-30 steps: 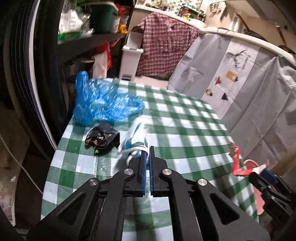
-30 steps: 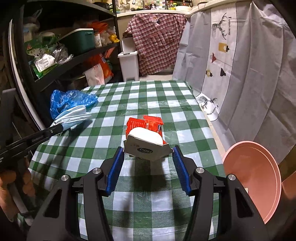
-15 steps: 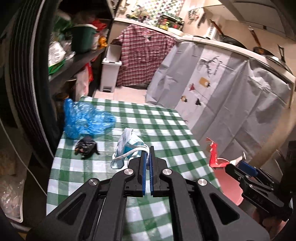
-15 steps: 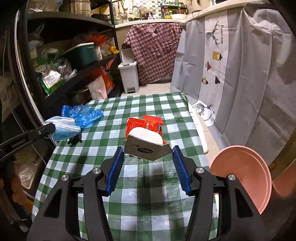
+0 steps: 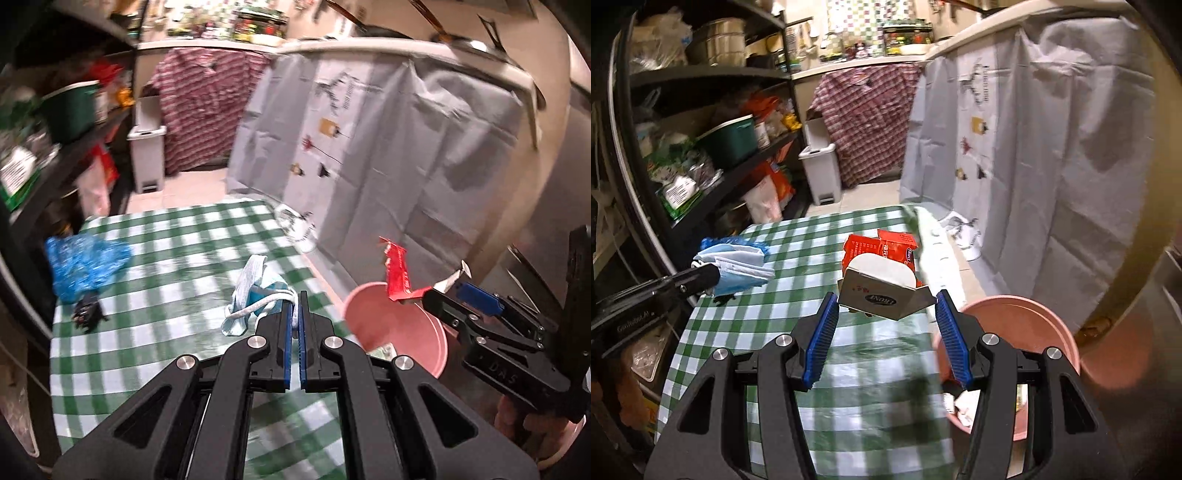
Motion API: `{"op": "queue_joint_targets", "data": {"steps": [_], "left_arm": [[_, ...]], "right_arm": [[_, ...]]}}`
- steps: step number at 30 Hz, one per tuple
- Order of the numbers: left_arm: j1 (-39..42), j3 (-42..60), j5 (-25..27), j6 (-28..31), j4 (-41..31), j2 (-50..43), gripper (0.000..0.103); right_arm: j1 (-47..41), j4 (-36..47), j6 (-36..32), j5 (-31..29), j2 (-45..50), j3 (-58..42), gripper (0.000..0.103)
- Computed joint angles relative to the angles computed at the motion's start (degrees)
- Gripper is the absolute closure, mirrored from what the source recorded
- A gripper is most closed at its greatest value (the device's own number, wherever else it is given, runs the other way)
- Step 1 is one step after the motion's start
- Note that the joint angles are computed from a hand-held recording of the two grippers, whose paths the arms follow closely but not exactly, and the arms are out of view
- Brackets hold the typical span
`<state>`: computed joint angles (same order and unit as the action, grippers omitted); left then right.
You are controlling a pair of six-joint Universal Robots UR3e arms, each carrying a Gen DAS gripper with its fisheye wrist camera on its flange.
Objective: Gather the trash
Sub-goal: 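Carry the face mask and carton over the pink bin with both tools, then open both tools to drop the mask and carton into the bin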
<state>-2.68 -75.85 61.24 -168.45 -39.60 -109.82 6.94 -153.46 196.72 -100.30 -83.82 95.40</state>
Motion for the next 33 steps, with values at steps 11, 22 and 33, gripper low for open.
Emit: {"op": "queue_joint_targets", "data": {"steps": [11, 22, 33], "left_arm": [[-13.7, 16.6, 7.1, -1.1, -5.6, -11.5, 0.101], [-21.8, 34.2, 12.2, -0.8, -12.9, -23.9, 0.101], [-24.5, 56.9, 15.4, -0.6, -24.0, -37.4, 0.101]], "right_arm": [[-12.3, -1.8, -3.1, 5.3, -12.7, 15.8, 0.049], [-25.3, -2.2, -6.5, 12.2, -18.7, 25.3, 0.049], [-28.5, -2.3, -8.0, 12.5, -15.4, 25.1, 0.049]]}}
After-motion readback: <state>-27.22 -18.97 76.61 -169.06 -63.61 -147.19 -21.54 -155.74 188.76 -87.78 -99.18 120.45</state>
